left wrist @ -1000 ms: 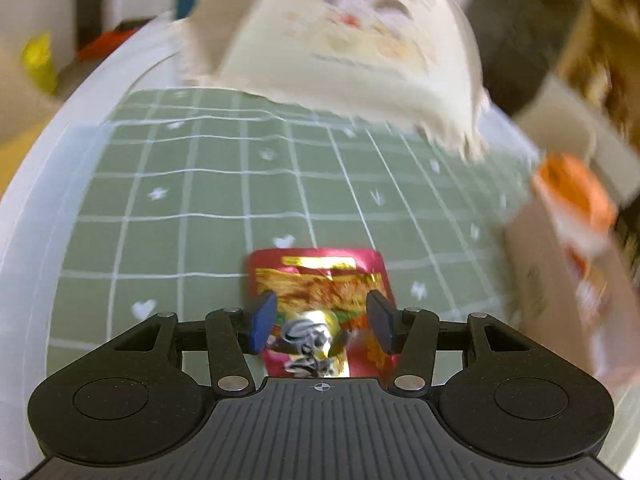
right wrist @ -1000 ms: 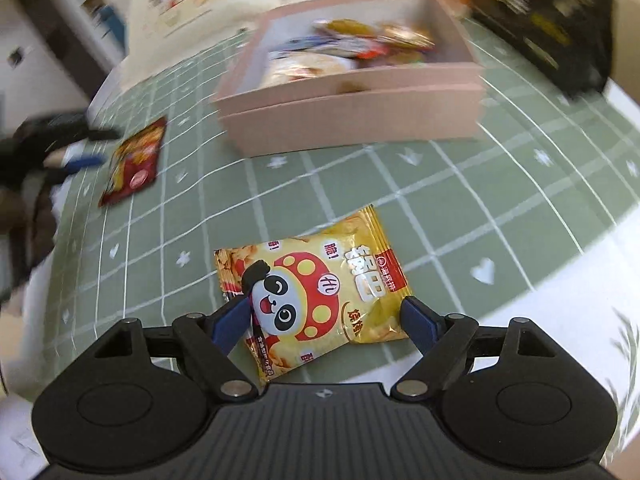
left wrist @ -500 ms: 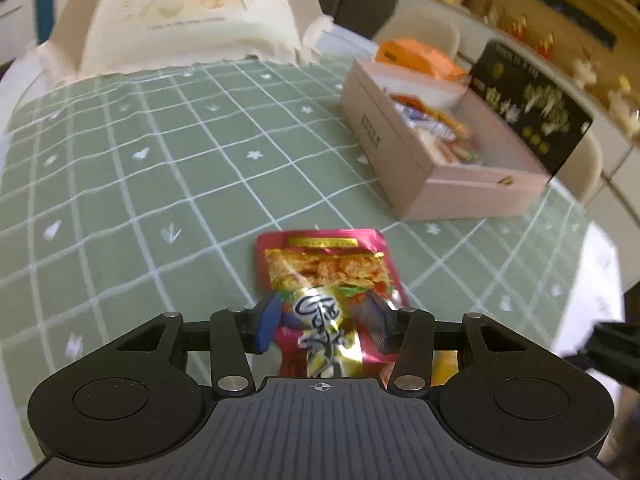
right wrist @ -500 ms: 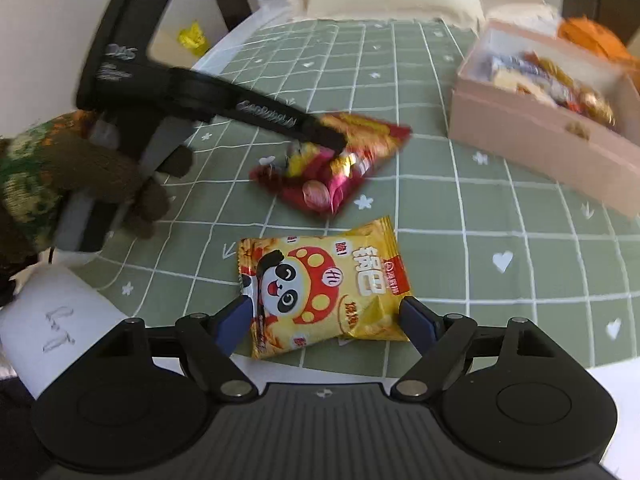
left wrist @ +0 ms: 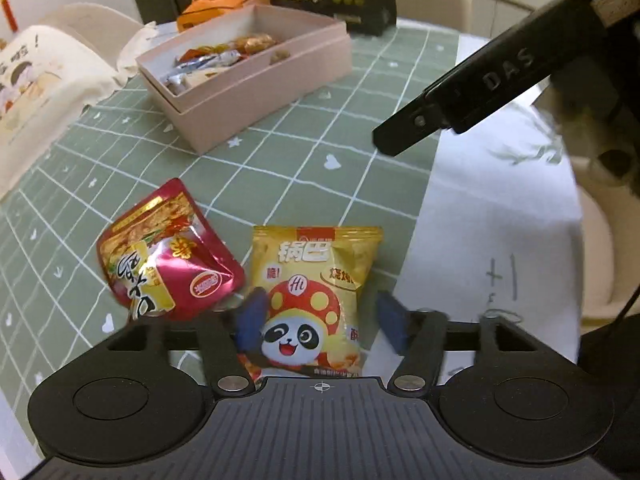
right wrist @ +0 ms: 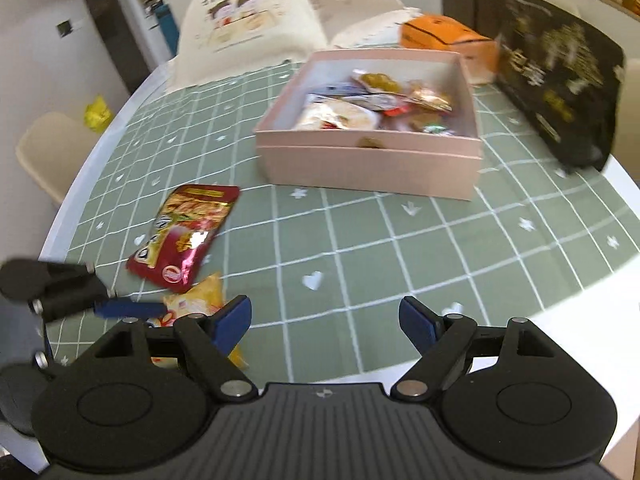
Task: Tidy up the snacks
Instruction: 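Grasp the red spicy chicken bag with the right tool while the left tool grasps the panda bag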
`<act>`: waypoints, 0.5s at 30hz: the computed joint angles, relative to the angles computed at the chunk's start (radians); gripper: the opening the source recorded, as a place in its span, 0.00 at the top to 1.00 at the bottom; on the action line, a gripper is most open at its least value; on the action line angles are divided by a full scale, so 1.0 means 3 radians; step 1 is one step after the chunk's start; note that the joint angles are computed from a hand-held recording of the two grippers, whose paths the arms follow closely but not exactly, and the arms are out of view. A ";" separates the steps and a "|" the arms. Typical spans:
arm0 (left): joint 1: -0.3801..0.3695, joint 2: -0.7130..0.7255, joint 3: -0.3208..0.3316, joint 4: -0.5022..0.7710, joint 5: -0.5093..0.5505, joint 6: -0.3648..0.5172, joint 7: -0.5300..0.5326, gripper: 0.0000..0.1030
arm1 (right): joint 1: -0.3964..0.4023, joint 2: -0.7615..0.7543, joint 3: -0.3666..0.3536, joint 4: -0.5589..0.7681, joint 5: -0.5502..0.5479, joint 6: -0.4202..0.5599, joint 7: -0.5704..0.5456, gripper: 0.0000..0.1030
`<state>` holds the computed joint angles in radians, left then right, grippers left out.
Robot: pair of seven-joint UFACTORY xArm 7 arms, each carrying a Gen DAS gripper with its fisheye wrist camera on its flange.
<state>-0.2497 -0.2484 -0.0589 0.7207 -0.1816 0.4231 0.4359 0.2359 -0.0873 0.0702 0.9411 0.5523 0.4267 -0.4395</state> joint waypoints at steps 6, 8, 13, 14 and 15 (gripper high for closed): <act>0.0100 0.0234 -0.0032 0.0199 0.0086 0.0014 -0.0248 0.25 | -0.0040 -0.0049 -0.0003 -0.0156 -0.0145 -0.0010 0.0186 0.21; 0.0169 0.0262 -0.0053 0.0224 0.0202 0.0019 -0.0412 0.24 | -0.0039 -0.0059 -0.0009 -0.0202 -0.0173 -0.0003 0.0220 0.21; 0.0133 0.0184 0.0148 0.0249 -0.0449 0.0198 -0.0241 0.32 | -0.0038 -0.0051 -0.0007 -0.0245 -0.0269 0.0007 0.0296 0.21; 0.0130 0.0103 0.0201 0.0190 -0.0637 0.0199 -0.0198 0.34 | -0.0035 -0.0035 0.0011 -0.0239 -0.0327 -0.0024 0.0338 0.21; 0.0142 0.0005 0.0230 0.0116 -0.0750 0.0180 -0.0209 0.39 | -0.0027 -0.0014 0.0033 -0.0229 -0.0386 -0.0069 0.0387 0.21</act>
